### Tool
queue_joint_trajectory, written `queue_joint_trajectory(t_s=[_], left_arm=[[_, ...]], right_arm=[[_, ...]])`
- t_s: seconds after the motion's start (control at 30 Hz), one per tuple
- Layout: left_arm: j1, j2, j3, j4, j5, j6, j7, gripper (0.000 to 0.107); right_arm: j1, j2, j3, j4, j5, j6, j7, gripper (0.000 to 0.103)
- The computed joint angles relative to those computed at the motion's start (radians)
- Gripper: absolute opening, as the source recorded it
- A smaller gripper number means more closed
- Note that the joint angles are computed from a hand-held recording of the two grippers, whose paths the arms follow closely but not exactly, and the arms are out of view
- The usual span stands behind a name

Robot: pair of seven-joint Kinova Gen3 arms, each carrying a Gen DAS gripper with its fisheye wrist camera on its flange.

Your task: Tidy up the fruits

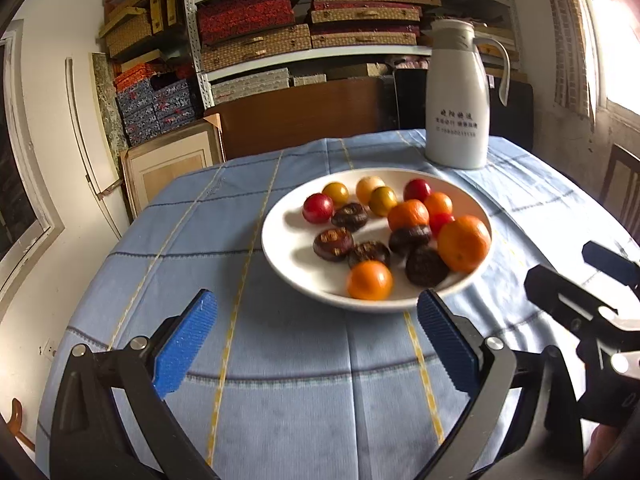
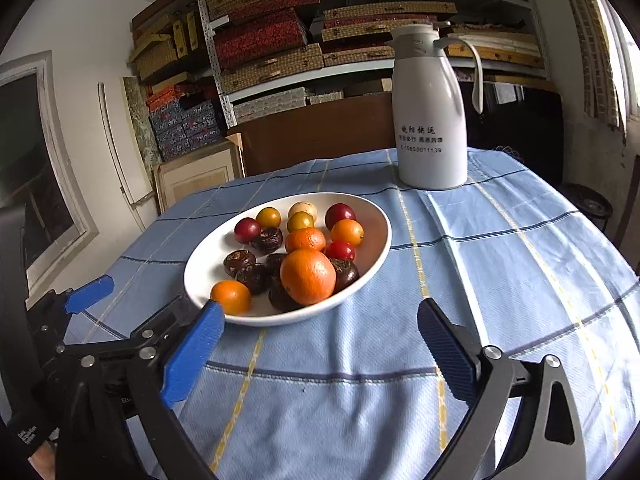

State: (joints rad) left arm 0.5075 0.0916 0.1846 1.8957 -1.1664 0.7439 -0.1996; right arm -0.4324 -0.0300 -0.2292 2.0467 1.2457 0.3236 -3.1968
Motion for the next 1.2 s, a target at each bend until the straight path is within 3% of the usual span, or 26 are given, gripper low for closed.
queue_joint_trajectory(t_s=[0.1, 0.2, 0.27, 0.37, 0.47, 0.57, 0.67, 1.2], left_arm=[[-0.004, -0.012, 0.014, 0.013, -0.001, 0.002, 0.005, 0.098], [0.042, -0.027, -0.043, 0.018, 0.023, -0.017, -0.008, 0.098], [0.018, -0.040, -0.051, 0.009, 0.103, -0.060, -0.082, 0.098], [-0.113, -0.045, 0.023, 0.009, 0.225, -0.140, -0.180, 0.098], [-0.172, -0.055, 0.050, 0.009, 0.317, -0.183, -0.275, 0.098], [-0.088, -0.046, 0.000, -0.007, 0.272, -0.115, -0.233, 0.098], [-0.058, -0.029, 0.009, -0.013, 0.198, -0.051, -0.169, 0.098], [-0.075, -0.041, -0.003, -0.011, 0.220, -0.074, -0.182, 0.098]], right_arm=[[-0.007, -0.015, -0.014, 0.024, 0.085, 0.020, -0.082, 0.099], [-0.011, -0.025, -0.018, 0.035, 0.138, 0.034, -0.146, 0.099], [-0.014, -0.026, -0.013, 0.028, 0.094, 0.047, -0.116, 0.099], [-0.016, -0.025, 0.012, 0.015, -0.024, 0.017, -0.005, 0.099], [-0.002, -0.019, -0.025, 0.004, -0.039, 0.059, 0.019, 0.099], [-0.011, -0.016, -0.028, 0.004, -0.030, 0.071, 0.018, 0.099], [-0.014, -0.016, -0.027, 0.006, -0.024, 0.073, 0.010, 0.099], [0.001, -0.021, -0.020, 0.005, -0.059, 0.049, 0.026, 0.099]])
